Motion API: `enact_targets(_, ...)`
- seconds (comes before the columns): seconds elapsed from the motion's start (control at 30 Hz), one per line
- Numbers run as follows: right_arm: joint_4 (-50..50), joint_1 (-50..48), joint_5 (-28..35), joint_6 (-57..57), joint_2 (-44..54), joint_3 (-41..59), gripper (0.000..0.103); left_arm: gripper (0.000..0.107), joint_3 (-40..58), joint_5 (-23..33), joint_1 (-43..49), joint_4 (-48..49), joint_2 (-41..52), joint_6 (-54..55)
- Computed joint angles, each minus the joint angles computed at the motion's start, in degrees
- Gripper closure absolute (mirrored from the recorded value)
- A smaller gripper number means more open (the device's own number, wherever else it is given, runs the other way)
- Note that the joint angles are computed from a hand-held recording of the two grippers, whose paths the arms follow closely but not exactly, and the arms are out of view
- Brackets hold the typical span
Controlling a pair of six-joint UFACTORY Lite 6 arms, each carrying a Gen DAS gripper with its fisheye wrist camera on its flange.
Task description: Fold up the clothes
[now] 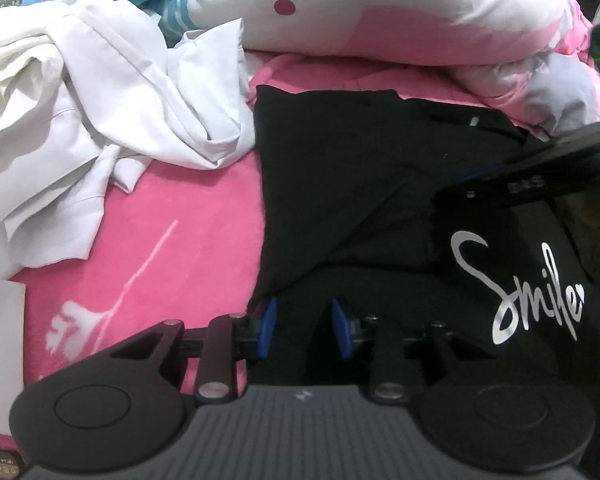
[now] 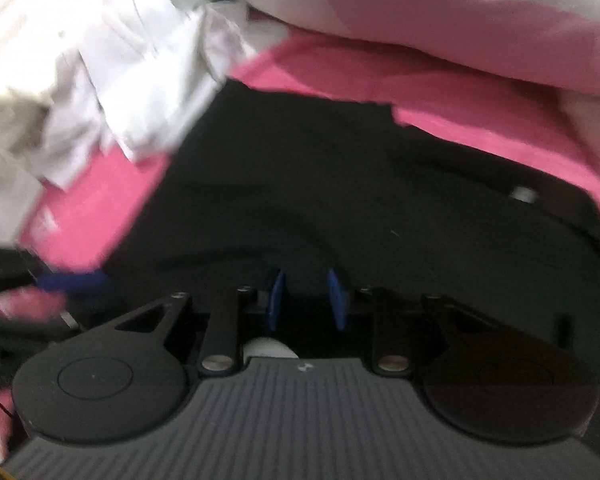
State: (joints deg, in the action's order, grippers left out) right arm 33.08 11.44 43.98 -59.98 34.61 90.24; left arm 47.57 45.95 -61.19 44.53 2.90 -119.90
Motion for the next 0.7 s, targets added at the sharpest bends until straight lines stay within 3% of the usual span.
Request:
enact_targets(0.07, 3.08, -0.97, 2.27, -1.60, -2.22, -1.31, 0.079, 0.074, -0.58, -0.34, 0.13, 0.34, -0.33, -0.41)
enact_targets(0.13, 9.37, -0.96, 4.65, -9.15, -5.31, -4.55, 0.078, 0.074, -0.89, -0.40, 0.12, 0.55, -0.61, -0.53)
enact_targets(0.23, 10.73, 2.30, 5.35, -21.03, -9.00, -9.94, 0.077, 0.074, -1.04, -0.63, -0.06, 1.25, -0.35, -1.08)
enact_targets(0.33, 5.55, 7.29, -2.19, -29.33, -11.89, -16.84, 0.077, 0.074, -2.02, -1.00, -0.19, 1.92, -0.98, -1.82)
enact_targets(0.4, 3.25, 8.31, -7.71, -32.75, -12.98, -20.61, 0.092, 0.075, -2.62, -1.01, -0.50, 2.18, -1.46, -2.32)
enact_targets(0.43, 3.87, 7.95, -7.38, -33.94, -12.98, -20.35, 0.099, 0.075, -2.82, -0.88, -0.67, 2.20, -1.68, -2.42)
enact_targets(0.57, 3.88, 6.06, -0.21, -37.22, -13.90, -16.38, 0.101, 0.075, -3.27, -0.80, -0.78, 2.05, -2.13, -2.77)
enact_targets(0.7, -2.87, 7.35, -1.78, -36.62, -14.58, -20.08, 0.101, 0.075, -3.31, -0.91, -0.43, 1.31, -2.53, -2.00)
